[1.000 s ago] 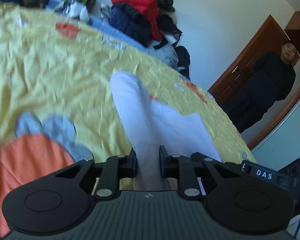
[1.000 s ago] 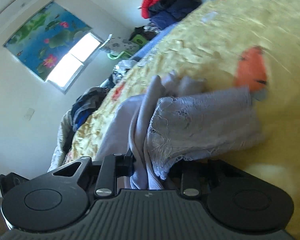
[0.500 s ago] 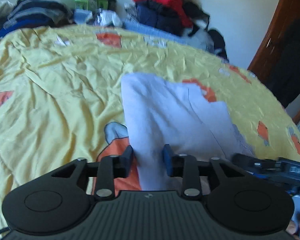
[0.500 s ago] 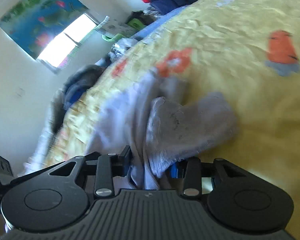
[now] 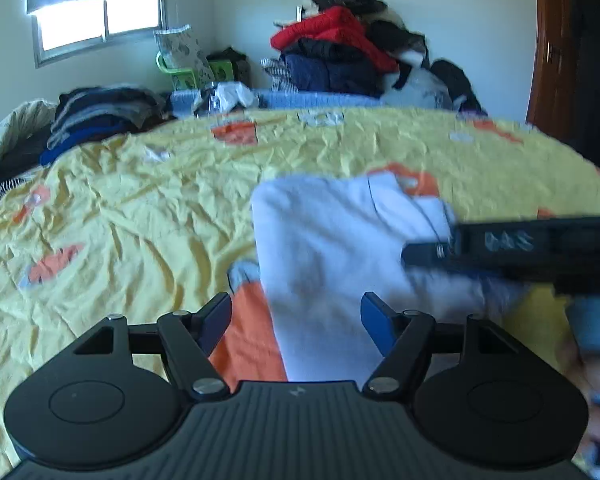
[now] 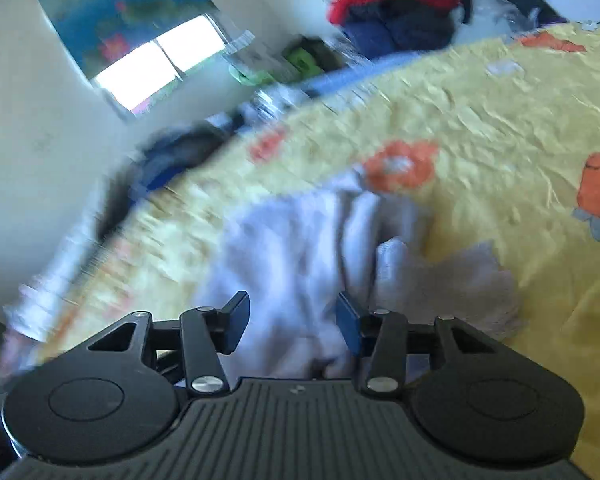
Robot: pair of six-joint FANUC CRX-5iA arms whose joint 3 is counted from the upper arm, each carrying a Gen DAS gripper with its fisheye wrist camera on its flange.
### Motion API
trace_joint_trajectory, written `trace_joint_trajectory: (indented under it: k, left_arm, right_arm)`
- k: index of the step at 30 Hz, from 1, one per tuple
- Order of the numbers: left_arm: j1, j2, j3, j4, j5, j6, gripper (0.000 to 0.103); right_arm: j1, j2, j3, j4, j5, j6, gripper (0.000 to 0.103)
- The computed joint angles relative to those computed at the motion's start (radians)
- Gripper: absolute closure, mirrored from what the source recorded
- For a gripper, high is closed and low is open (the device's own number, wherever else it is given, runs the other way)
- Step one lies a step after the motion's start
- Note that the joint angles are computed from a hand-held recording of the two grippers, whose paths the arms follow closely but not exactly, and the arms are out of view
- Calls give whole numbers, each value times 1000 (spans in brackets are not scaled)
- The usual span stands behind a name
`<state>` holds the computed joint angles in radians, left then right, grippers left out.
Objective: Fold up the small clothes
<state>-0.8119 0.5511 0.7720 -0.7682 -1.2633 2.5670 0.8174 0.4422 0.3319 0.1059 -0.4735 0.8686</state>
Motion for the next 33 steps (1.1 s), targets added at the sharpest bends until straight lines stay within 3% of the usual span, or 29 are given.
trace_joint_trajectory:
  k: [2, 3, 7, 9, 13, 15, 19, 24, 27, 33]
  left_arm:
    - [6, -2, -13, 31, 16, 6, 32]
    - [5, 1, -12, 33, 14, 11, 32]
    - [-10, 16, -3, 9, -4, 25, 32]
    - [-10, 13, -9, 10, -2, 45, 31]
    - [-23, 16, -5, 0, -21, 47, 30]
    - [-33, 6, -14, -14, -25, 47, 29]
    - [-45, -8, -32, -21, -37, 71, 25]
    - [-64, -24, -60, -31, -45, 98, 25]
    - [-71, -31, -69, -34, -58, 108, 25]
    - [-84, -47, -94, -41, -65, 122, 25]
  right_arm:
    - [11, 9, -34, 174, 13, -137, 62]
    - [15, 1, -46, 216, 8, -180, 59]
    - [37, -109, -259, 531, 129, -419, 30]
    - [50, -126, -283, 564, 118, -383, 30]
    - [91, -68, -223, 645, -88, -369, 30]
    - [94, -84, -240, 643, -92, -404, 29]
    - [99, -149, -367, 827, -40, -576, 14]
    - [112, -120, -310, 715, -136, -513, 16]
    - [108, -144, -347, 742, -114, -573, 14]
    - [128, -168, -372, 727, -122, -552, 13]
